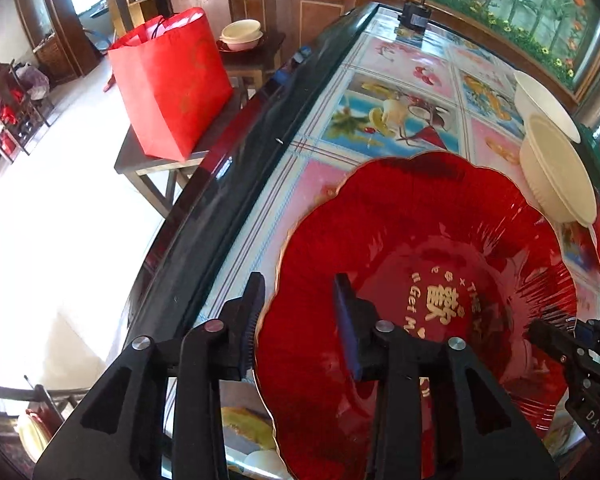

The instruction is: Organize plates and bowls

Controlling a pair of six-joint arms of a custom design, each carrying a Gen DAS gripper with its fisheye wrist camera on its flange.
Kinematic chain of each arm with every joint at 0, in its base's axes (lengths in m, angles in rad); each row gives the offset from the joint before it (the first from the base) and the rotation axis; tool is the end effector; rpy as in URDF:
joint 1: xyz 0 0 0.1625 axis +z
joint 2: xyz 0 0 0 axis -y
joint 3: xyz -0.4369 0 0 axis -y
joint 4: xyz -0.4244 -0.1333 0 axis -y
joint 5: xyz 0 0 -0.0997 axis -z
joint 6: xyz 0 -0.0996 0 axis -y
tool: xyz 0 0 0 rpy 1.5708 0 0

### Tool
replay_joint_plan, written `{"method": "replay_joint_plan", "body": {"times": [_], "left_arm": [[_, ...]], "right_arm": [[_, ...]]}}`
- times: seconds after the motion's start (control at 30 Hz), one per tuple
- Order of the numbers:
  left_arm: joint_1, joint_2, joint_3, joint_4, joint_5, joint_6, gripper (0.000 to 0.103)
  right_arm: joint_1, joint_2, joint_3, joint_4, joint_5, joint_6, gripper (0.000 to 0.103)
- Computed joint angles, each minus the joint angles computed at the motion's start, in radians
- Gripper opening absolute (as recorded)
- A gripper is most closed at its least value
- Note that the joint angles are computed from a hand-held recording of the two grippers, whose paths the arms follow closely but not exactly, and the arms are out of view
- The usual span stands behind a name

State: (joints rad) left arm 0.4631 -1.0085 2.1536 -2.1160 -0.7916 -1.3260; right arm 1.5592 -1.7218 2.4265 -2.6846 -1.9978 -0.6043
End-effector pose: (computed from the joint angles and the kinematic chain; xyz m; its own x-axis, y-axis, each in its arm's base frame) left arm -0.3122 -0.3831 0.0308 -0.7074 -0.1605 -0.6883 0.2150 0.8789 -0.4259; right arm 0.0876 -0.3862 0.2760 -0.7534 -0.3770 0.5387 -0.5073 0.8545 -0.1114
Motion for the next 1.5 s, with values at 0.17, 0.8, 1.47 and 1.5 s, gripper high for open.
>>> {"method": "replay_joint_plan", "body": {"times": [0.17, 0.8, 1.47, 1.5], "left_arm": [[-0.004, -0.003, 0.019, -0.013, -0.006, 0.002, 0.054], [-0.055, -0.035, -0.051, 0.176, 0.027, -0.095, 0.057], [-0.075, 0.188, -0.254, -0.019, -0.021, 0.134, 0.057], [-0.074, 0.204, -0.271, -0.025, -0.025, 0.148, 0.057]], "right_arm": [[-0.019, -0.018, 0.007, 0.024, 0.01, 0.01, 0.019], [-0.024, -0.092, -0.017, 0.101, 0.08, 0.023, 0.043], [-0.12, -0.2, -0.086, 0.173, 0.129, 0.015, 0.052], [-0.128, -0.204, -0.09, 0.175, 0.13, 0.014, 0.052]]}}
